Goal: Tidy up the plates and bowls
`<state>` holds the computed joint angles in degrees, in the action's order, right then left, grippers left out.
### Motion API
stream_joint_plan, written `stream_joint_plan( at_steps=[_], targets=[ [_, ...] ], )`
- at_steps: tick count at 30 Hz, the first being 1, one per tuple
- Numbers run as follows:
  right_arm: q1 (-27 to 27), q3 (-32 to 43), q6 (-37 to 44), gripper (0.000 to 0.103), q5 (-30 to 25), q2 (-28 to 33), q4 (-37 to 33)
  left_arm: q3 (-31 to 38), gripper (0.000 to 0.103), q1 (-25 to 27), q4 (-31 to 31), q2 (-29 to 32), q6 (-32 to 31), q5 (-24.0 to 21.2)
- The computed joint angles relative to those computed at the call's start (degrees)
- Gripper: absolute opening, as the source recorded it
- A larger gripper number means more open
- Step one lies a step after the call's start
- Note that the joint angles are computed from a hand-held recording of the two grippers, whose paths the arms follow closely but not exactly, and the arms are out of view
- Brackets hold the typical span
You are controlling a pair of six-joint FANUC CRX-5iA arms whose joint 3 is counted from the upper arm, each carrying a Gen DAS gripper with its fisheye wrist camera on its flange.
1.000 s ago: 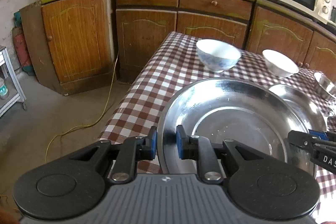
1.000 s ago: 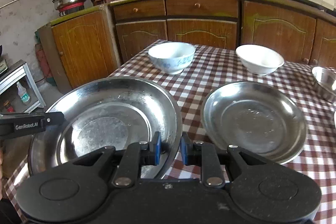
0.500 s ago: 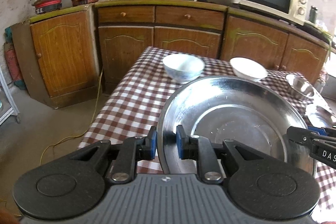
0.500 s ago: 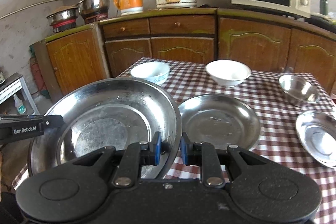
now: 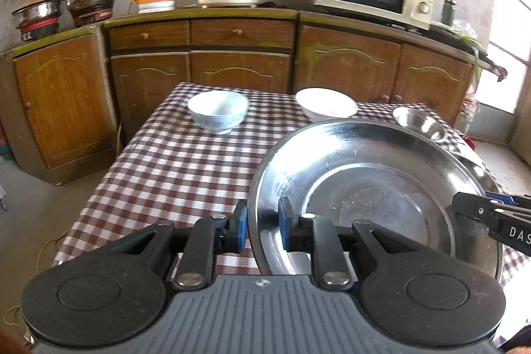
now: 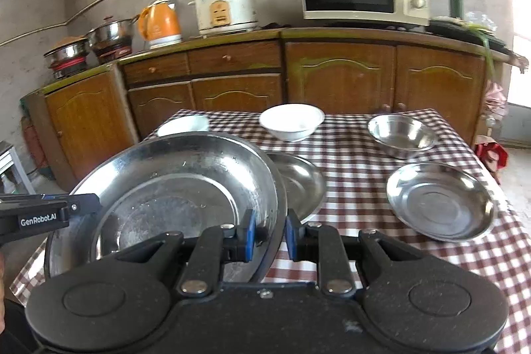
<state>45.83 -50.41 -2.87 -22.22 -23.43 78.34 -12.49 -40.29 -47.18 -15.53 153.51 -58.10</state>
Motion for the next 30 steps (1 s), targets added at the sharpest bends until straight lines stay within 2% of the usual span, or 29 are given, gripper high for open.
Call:
stream_joint_plan(
  at_steps=[13,21,30],
  targets=[
    [1.9,-3.92,4.56,0.025,-6.82,-8.18,-7.57,2.18,0.021,-3.8,0.46,3.35,-0.29,1.2],
    [3.39,-4.77,6.57,0.025,-9.33,-10.66,-11.69,3.14,0.02,-4.91,0.66,4.74,0.06,0.85],
    [3.35,-5.98,6.05,0.025,-10.44,-12.16,-12.35,3.57,0.02,-5.62,0.93,5.94,0.51,1.3]
  ],
)
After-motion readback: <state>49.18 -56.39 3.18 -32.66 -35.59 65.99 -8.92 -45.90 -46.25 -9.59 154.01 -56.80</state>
